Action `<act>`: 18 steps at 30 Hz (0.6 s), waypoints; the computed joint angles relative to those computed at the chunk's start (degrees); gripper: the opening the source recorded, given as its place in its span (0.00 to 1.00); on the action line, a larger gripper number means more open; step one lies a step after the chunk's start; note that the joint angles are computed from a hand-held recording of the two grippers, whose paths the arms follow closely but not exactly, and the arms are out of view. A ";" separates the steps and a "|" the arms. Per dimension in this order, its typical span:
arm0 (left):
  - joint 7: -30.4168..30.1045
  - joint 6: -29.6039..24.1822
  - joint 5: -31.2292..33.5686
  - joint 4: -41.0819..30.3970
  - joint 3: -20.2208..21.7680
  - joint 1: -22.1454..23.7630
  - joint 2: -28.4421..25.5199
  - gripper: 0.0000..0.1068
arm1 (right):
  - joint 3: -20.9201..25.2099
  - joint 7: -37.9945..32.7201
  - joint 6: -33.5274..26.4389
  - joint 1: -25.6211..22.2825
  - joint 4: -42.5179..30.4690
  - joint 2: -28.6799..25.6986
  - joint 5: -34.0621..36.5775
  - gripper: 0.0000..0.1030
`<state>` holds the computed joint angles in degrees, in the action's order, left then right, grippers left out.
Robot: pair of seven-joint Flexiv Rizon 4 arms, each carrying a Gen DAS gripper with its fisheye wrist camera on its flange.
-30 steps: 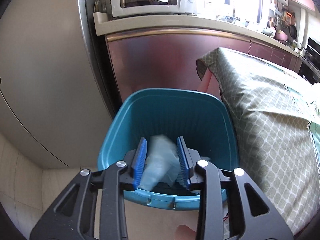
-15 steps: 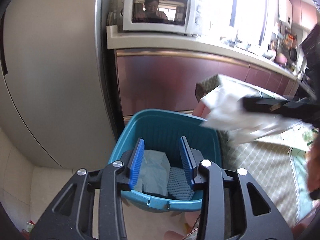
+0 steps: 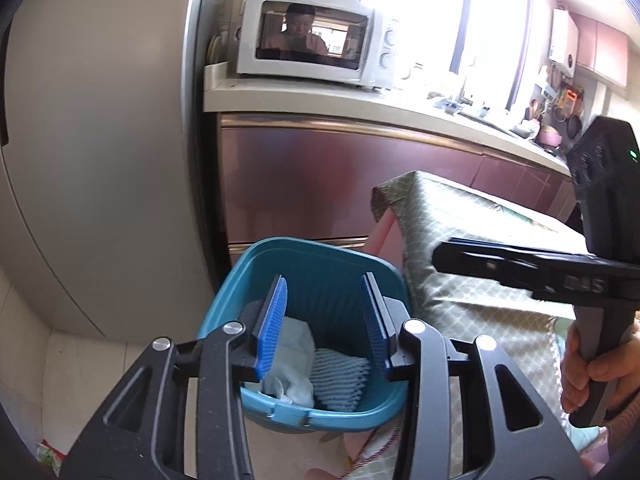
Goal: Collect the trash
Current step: 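Carry the tissue with the right tool to the bin and open it, then move both tools back over the table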
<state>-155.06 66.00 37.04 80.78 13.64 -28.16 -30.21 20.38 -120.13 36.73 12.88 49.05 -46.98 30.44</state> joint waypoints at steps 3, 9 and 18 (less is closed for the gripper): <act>0.54 1.15 0.38 -1.42 -0.37 -0.30 -0.77 0.41 | 0.99 -3.81 2.52 -3.27 5.38 3.29 2.22 0.39; 7.31 5.52 -3.53 -5.64 -3.02 0.18 -4.06 0.45 | 0.97 -8.53 7.60 -8.72 14.25 10.16 6.28 0.46; 27.81 7.64 -15.52 -17.75 -12.56 0.66 -14.13 0.47 | -3.08 -9.93 17.29 -15.90 29.04 20.71 10.64 0.54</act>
<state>-127.26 73.64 21.52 63.03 1.08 -27.50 -44.34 17.30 -130.06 54.02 -3.02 78.08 -26.27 41.07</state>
